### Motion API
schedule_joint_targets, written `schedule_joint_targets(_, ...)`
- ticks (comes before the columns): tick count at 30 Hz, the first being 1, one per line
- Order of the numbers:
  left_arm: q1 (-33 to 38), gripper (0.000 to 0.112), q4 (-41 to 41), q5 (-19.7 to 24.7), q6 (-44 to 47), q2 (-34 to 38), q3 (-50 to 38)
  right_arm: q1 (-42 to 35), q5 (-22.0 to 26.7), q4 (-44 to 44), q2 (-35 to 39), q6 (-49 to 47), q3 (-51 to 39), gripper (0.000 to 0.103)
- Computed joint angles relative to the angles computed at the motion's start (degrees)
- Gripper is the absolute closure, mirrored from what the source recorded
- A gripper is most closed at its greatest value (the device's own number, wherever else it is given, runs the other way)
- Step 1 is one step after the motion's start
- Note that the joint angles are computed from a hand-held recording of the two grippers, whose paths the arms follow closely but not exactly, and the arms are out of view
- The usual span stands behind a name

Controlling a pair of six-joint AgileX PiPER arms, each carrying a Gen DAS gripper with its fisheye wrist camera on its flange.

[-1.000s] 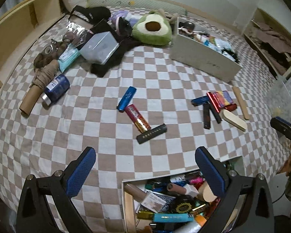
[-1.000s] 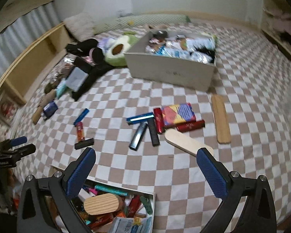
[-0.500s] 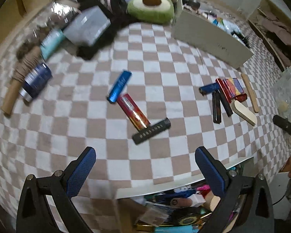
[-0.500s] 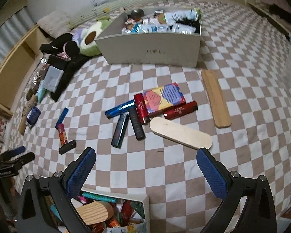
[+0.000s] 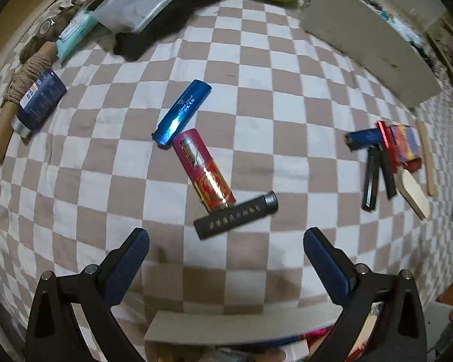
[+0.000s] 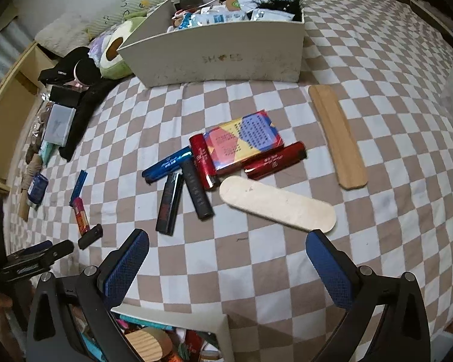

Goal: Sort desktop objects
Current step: 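Move left tool to the black lighter while right tool approaches another red tube, then close left tool on the black lighter while right tool grips the red tube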

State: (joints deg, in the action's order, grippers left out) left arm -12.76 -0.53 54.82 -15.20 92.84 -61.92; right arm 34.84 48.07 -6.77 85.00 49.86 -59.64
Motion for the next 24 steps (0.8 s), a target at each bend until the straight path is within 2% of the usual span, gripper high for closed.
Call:
schedule_joint_targets(8,-2.5,0.01,6.54,0.41,-6.09,6.19,-3.91,-7.77,-0.45,-1.01,-0.61,-2.47,1.53,0.0)
schedule_joint_targets(14,-3.95,0.01,10.62,1.59,-7.5,9.97,-6.02,-12.22,0.37,-6.3,2.46,-2.46,0.71,0.0)
schedule_joint_targets(19,-6.18,0.009,14.73,2.02,-7.72,11.85,-7.01,-10.96,3.79,-13.94,9.16,-1.51,-2.47,0.0)
schedule_joint_targets(24,-8.07,0.009,17.04,2.47,-6.56,11.44,-6.74,-8.66,7.52,-17.21,16.98,-2.26,-7.2,0.0)
